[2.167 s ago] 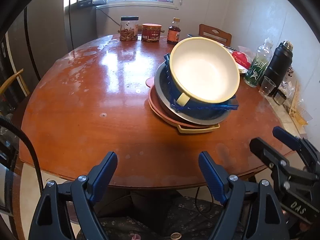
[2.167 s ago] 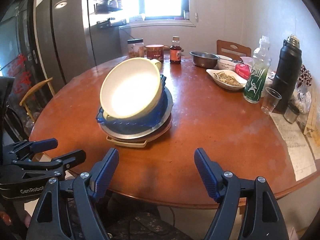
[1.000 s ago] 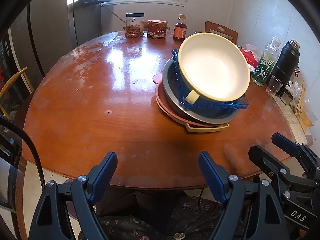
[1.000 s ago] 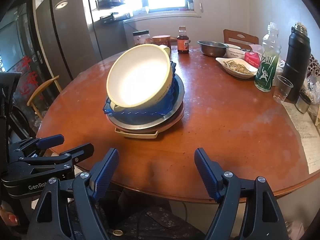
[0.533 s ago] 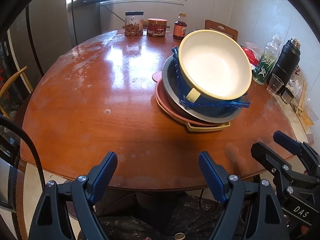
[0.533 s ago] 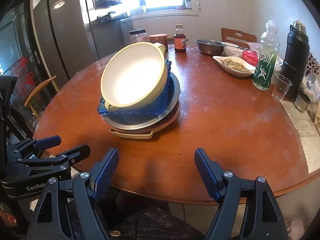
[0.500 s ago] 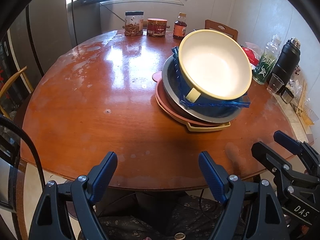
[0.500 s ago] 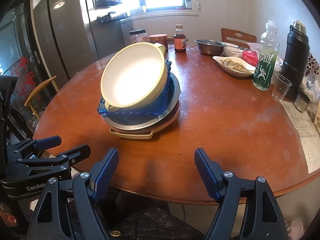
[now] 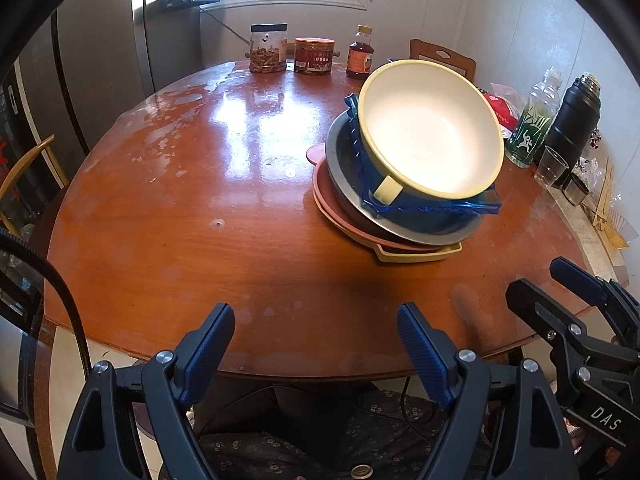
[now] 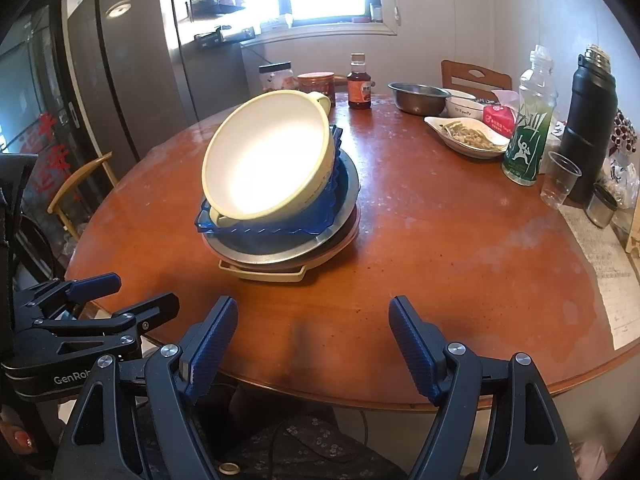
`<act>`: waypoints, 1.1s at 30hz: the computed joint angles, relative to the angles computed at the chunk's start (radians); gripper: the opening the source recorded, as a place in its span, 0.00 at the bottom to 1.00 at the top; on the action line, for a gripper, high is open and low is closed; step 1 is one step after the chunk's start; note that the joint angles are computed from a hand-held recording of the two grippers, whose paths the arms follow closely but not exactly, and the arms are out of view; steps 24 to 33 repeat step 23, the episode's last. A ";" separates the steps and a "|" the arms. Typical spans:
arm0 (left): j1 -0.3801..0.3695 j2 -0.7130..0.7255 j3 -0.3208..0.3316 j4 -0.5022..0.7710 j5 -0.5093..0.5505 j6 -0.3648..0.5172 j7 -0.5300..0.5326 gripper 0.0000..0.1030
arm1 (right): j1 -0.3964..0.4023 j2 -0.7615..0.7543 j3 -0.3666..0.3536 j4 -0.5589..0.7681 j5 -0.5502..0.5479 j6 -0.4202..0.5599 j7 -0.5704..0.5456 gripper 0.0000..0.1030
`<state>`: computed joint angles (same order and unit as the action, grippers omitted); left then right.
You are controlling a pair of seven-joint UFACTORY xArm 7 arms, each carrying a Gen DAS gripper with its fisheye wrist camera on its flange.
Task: Organize plates and bowls
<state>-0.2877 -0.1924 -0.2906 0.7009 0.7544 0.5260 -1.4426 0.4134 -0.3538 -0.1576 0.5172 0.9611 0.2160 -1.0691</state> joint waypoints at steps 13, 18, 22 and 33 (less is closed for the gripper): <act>-0.001 0.012 0.007 0.011 -0.013 0.005 0.017 0.80 | -0.017 0.030 0.010 0.022 0.016 0.014 -0.020 0.77; -0.002 0.019 0.012 0.014 -0.013 0.006 0.018 0.80 | -0.029 0.042 0.021 0.032 0.033 0.019 -0.035 0.77; -0.001 0.027 0.020 0.014 -0.013 -0.002 0.025 0.80 | -0.041 0.050 0.032 0.038 0.043 0.018 -0.041 0.77; 0.000 0.028 0.020 0.016 -0.008 -0.002 0.025 0.80 | -0.044 0.052 0.035 0.038 0.044 0.018 -0.040 0.77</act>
